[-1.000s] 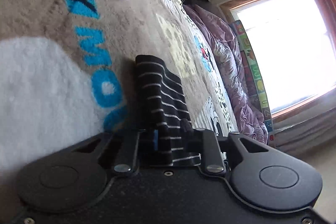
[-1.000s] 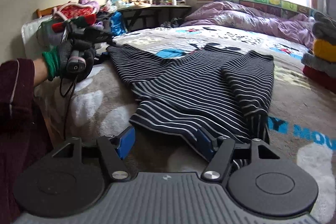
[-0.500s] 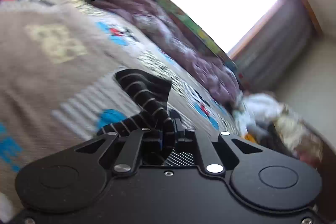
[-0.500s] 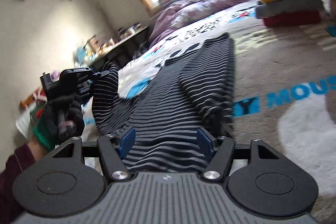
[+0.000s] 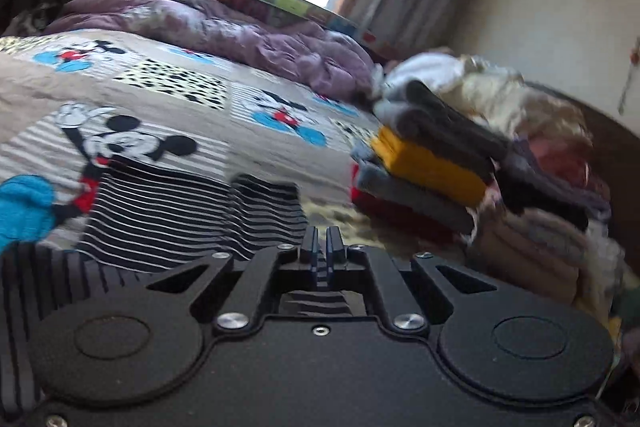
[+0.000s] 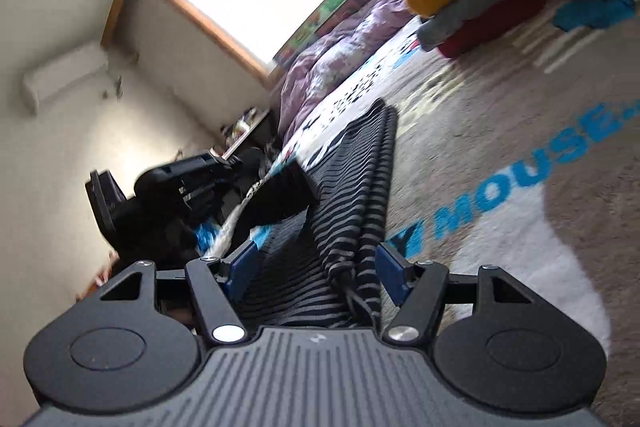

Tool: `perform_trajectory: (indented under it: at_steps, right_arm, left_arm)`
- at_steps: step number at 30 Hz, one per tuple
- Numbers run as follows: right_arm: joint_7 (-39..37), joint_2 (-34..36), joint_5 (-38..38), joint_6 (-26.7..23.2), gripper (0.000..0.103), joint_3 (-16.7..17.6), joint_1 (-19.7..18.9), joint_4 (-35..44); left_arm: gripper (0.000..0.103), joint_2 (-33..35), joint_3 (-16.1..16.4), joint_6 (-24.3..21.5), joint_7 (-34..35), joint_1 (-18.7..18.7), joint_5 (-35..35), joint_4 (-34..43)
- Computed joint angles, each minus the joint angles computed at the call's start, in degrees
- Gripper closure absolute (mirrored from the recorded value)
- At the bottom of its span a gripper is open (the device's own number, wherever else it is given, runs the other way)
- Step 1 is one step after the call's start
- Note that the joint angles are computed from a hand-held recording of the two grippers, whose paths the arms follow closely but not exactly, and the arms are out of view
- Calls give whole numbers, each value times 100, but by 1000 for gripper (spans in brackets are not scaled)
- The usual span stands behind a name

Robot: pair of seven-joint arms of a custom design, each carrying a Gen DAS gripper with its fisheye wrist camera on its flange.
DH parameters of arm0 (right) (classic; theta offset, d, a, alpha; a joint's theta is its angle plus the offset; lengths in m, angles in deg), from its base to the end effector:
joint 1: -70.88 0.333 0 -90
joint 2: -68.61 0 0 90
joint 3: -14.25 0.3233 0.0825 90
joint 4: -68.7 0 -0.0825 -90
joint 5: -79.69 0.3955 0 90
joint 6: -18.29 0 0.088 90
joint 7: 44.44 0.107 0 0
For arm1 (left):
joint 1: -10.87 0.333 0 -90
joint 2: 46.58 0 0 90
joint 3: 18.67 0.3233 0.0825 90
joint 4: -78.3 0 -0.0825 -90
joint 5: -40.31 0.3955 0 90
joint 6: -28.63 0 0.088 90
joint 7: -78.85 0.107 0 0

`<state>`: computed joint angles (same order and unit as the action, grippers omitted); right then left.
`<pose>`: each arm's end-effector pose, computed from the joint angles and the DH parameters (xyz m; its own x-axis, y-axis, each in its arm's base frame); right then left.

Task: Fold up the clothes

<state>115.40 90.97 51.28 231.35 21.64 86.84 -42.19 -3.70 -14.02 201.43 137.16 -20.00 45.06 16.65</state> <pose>0.5803 0.3060 0.4507 0.2606 -0.5854 -0.7677 -0.5931 0.5303 -0.6057 0.7157 -0.3915 0.5370 -0.2650 -0.8910 0.3685 -0.4751 -0.2119 -0.8540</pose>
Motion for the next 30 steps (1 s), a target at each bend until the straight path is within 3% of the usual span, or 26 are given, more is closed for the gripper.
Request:
perform_trajectory:
  at_steps: [3,5,8,10,14,17,19,22,23,28,30]
  right_arm:
    - [-10,79,232,69,37,-52,33,14]
    - [-19,133,294,54,37,-66,38,54]
    - [62,203,158,5,37,-9,-40,170]
    - [264,274,-136,-12,37,108,-173,315]
    - [1130,677,-903,-450,37,604,-442,1098]
    - [1800,1191,-1964,-1346,37,1486,-874,2021]
    - [1704,1634,-2008,-1981,37,2020,-974,2632]
    - [1290,2202,-1678,-2908,37,2269,-698,3597]
    - [1172,2331,-1572,-3220,37,2232,-541,3897]
    - [564,3014,-1077,-4865,37,1957,256,5532]
    - [594,3161,-946,-5120,36,1714,497,5902]
  left_arm:
    - [101,281,-391,-427,442,73,43,423]
    - [100,293,-909,-694,1023,265,-109,464]
    - [83,-292,-1082,-271,1152,480,-351,-445]
    - [54,-820,-792,264,950,477,-483,-1232]
    - [50,-1661,555,1155,27,-95,-819,-2623]
    - [46,-2100,1229,1538,-186,-454,-1298,-3466]
    - [46,-2346,1117,1693,-163,-298,-1570,-3892]
    - [46,-2592,960,1840,-47,-112,-1867,-4322]
    - [46,-2652,902,1883,4,-50,-1945,-4427]
    - [45,-2920,-134,2207,91,995,-1920,-4828]
    - [45,-2977,-621,2298,21,1503,-1775,-4943]
